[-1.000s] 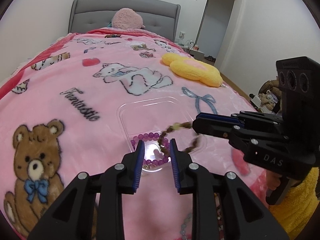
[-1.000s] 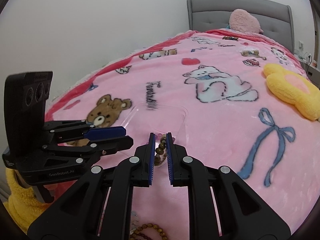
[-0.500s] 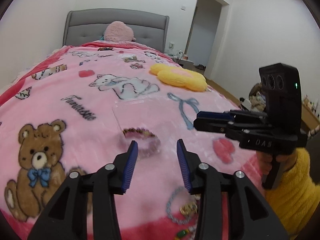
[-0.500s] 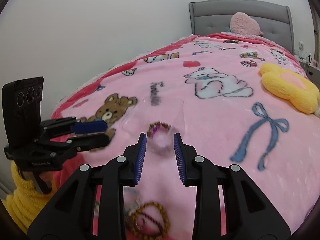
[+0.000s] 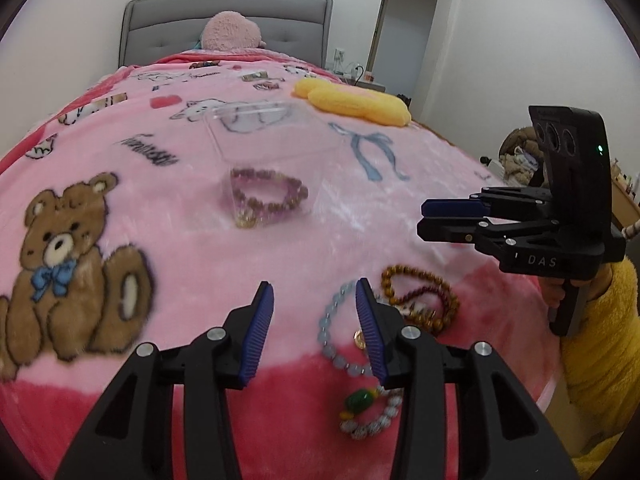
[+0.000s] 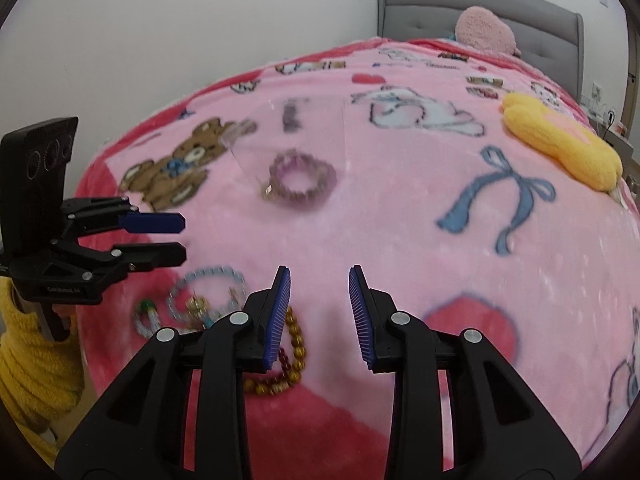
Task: Organize jewelry
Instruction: 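Move both open tools back to the remaining jewelry, then grasp the amber bead bracelet with the right tool while the left tool grasps the light blue bead bracelet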
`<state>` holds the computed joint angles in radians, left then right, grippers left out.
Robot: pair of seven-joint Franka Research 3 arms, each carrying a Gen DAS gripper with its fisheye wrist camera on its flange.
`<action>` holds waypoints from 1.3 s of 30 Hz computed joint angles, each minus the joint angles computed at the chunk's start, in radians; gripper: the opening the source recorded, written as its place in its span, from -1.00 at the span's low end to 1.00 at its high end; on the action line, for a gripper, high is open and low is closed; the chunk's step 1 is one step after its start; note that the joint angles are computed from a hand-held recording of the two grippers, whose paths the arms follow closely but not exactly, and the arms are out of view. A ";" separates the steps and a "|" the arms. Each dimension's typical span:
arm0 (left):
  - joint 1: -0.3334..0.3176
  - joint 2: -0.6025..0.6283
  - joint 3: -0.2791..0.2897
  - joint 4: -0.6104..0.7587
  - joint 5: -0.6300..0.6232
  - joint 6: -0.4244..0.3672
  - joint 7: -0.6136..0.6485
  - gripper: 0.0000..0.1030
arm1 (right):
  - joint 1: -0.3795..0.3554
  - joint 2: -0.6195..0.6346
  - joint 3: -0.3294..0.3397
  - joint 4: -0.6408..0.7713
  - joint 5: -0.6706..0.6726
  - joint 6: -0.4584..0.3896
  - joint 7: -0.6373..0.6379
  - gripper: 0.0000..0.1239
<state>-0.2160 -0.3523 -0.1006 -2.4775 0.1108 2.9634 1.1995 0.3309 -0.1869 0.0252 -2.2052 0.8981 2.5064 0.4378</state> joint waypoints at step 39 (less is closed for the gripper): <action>0.053 0.030 -0.070 0.025 0.128 -0.083 -0.069 -0.83 | 0.037 -0.043 0.019 -0.085 -0.213 0.047 0.021 -0.88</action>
<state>-0.1626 -0.3228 -0.1711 -2.4526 0.2388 2.8805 1.1305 0.3677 -0.2304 0.0438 -2.2901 0.6856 2.5533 0.4585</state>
